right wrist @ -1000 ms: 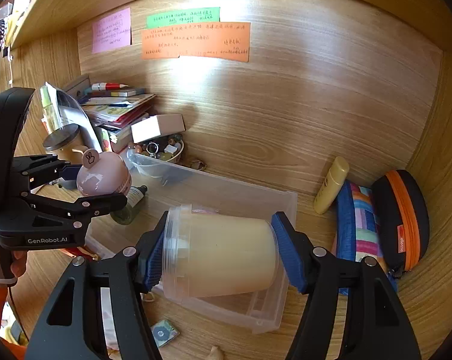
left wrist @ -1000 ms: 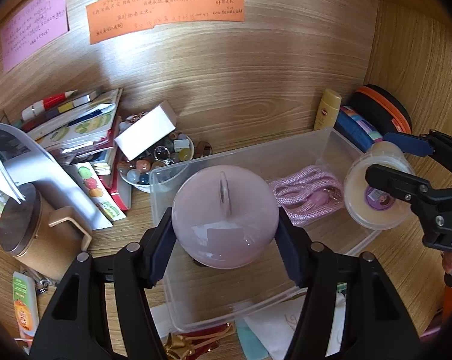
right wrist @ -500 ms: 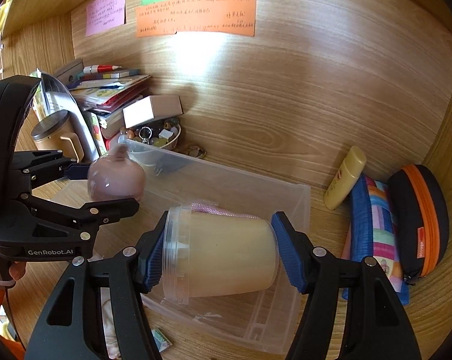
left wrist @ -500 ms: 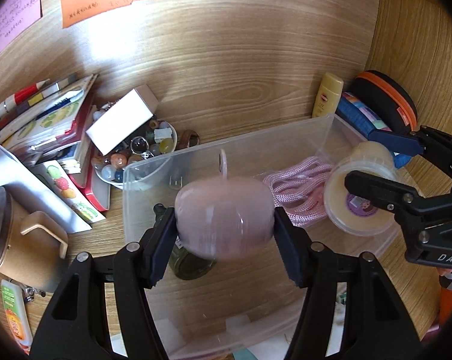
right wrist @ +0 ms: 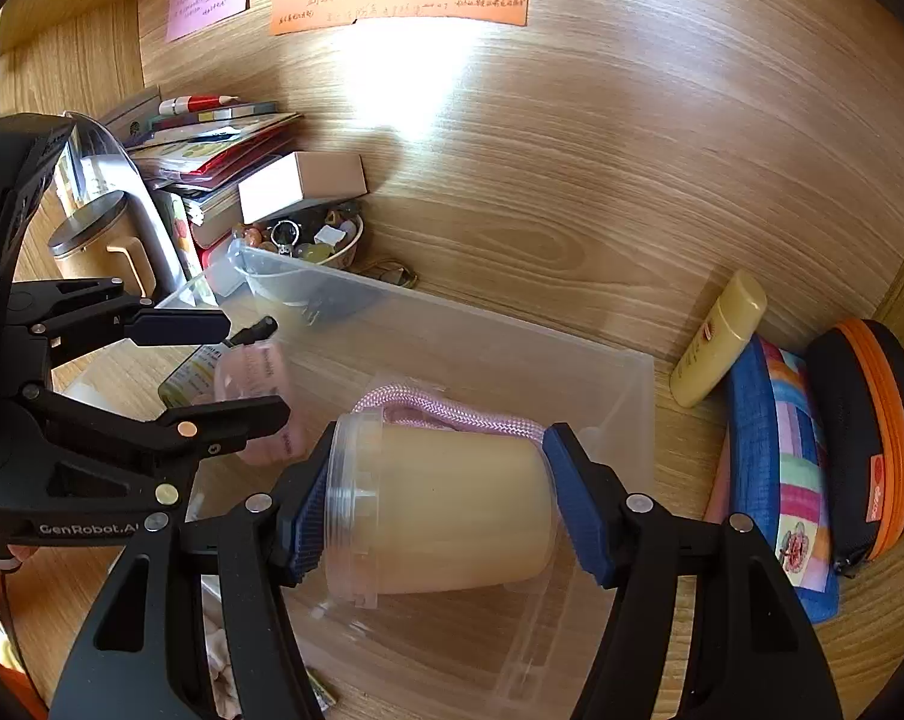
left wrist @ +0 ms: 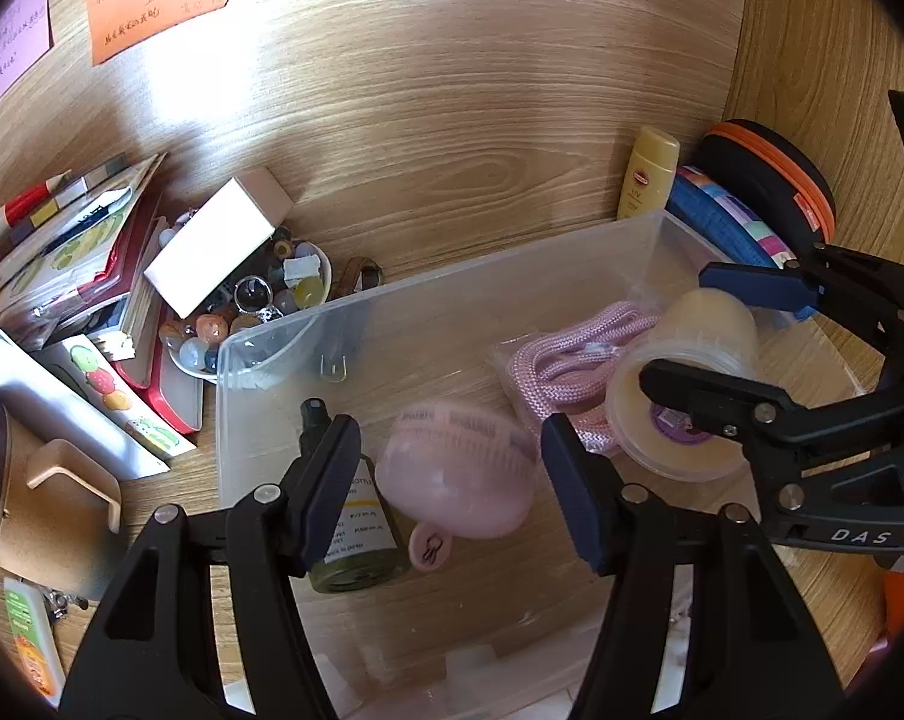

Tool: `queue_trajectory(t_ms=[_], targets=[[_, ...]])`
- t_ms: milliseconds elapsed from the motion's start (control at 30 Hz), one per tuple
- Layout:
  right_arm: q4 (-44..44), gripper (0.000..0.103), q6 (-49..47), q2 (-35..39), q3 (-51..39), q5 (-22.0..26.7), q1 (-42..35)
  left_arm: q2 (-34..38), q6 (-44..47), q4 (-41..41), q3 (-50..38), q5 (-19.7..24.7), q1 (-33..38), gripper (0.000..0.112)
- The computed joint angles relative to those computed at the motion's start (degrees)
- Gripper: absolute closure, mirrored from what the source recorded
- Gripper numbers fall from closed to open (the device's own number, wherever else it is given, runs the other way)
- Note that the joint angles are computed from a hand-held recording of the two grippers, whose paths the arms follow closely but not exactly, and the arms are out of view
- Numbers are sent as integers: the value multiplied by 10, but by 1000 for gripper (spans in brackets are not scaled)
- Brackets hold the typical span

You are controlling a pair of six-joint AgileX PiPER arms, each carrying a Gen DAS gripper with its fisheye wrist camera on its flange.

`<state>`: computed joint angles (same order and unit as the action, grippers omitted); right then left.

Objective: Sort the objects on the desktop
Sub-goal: 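Drop the pink jar into the box with the left tool while the right tool lowers the cream container, then withdraw both tools from the box toward the items beside it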

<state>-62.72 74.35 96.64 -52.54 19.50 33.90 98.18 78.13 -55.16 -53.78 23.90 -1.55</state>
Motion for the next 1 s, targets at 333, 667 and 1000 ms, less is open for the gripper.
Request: queue_trajectory(t_ms=[333, 667, 1000], targets=[[28, 41, -43, 8, -14, 17, 8, -11, -3, -4, 8, -10, 3, 47], [3, 34, -20, -3, -16, 59, 40, -36, 3, -15, 22, -5, 25, 36], [-15, 31, 10, -16, -10, 108, 77, -63, 38, -39, 51, -4, 35, 36]])
